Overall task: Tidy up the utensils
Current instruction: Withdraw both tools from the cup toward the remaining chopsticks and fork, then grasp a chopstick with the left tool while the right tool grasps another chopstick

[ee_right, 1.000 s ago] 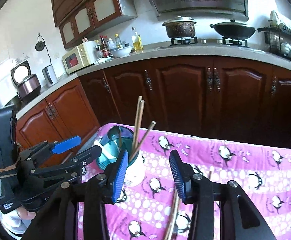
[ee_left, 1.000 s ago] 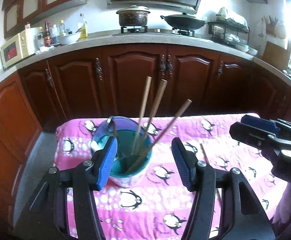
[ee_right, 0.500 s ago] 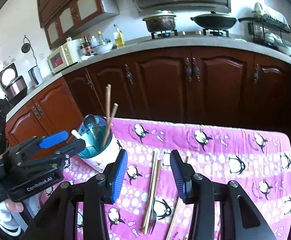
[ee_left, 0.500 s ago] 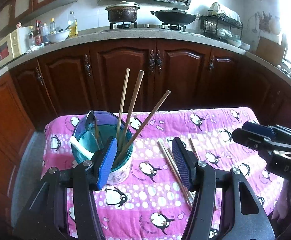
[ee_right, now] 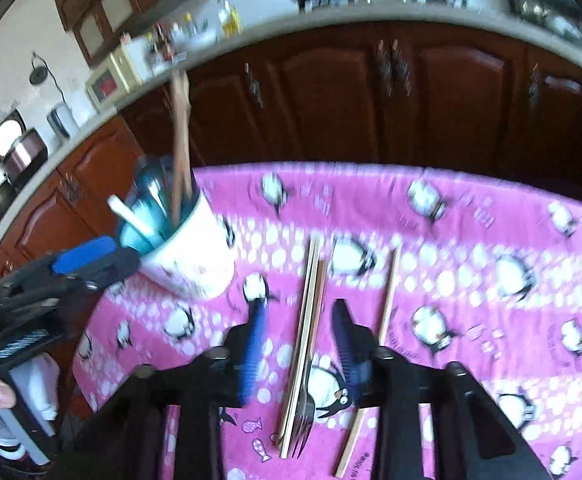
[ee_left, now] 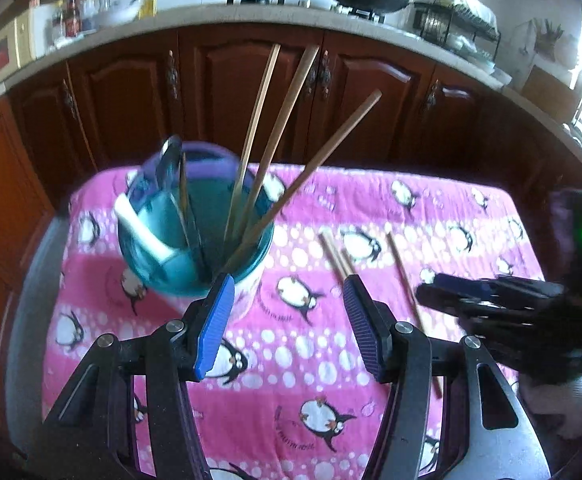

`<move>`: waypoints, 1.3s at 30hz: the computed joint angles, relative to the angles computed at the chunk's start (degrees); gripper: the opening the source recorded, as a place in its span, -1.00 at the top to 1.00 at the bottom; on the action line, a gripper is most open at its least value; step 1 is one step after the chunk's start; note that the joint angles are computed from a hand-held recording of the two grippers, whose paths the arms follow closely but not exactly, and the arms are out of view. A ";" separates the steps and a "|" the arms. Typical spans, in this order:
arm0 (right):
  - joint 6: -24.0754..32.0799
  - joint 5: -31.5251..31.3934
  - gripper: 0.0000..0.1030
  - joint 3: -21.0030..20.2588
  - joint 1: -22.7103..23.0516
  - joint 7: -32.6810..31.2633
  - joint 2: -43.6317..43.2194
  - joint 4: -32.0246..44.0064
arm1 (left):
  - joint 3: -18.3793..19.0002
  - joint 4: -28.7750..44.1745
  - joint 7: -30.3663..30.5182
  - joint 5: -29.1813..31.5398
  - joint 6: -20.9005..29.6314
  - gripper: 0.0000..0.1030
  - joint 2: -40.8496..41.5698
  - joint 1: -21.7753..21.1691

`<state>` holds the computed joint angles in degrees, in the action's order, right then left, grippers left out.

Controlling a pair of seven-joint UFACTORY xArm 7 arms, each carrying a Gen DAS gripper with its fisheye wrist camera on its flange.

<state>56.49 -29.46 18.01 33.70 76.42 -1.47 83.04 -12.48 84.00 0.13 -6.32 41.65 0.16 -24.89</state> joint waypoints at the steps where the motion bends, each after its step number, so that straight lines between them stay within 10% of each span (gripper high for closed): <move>1: -1.06 1.49 0.50 -0.48 -0.38 -0.90 0.86 -0.63 | 0.04 -0.02 0.00 -0.12 0.33 -0.10 0.13 0.03; 10: -12.74 12.56 0.74 -3.96 -2.82 -4.70 4.51 -6.32 | 0.43 -0.17 -0.38 -0.10 2.38 -0.10 1.56 0.58; 19: -17.17 13.19 0.75 -2.21 -5.65 5.25 -9.77 -21.90 | -0.97 2.98 0.11 -1.48 3.05 -0.10 6.53 -1.48; 28: -16.19 25.34 0.77 -1.62 -6.22 -8.30 -12.75 -23.07 | -0.62 16.22 -5.77 2.33 8.49 -0.08 20.25 -6.83; 35: -13.84 17.07 0.77 -0.11 -12.08 -2.69 -12.06 -21.23 | -0.89 18.24 -4.60 1.59 8.30 0.80 23.76 -7.39; 39: -14.43 16.95 0.77 -2.41 -13.10 -4.40 -7.36 -18.38 | -1.64 14.67 -1.79 -1.54 8.88 0.83 20.94 -5.79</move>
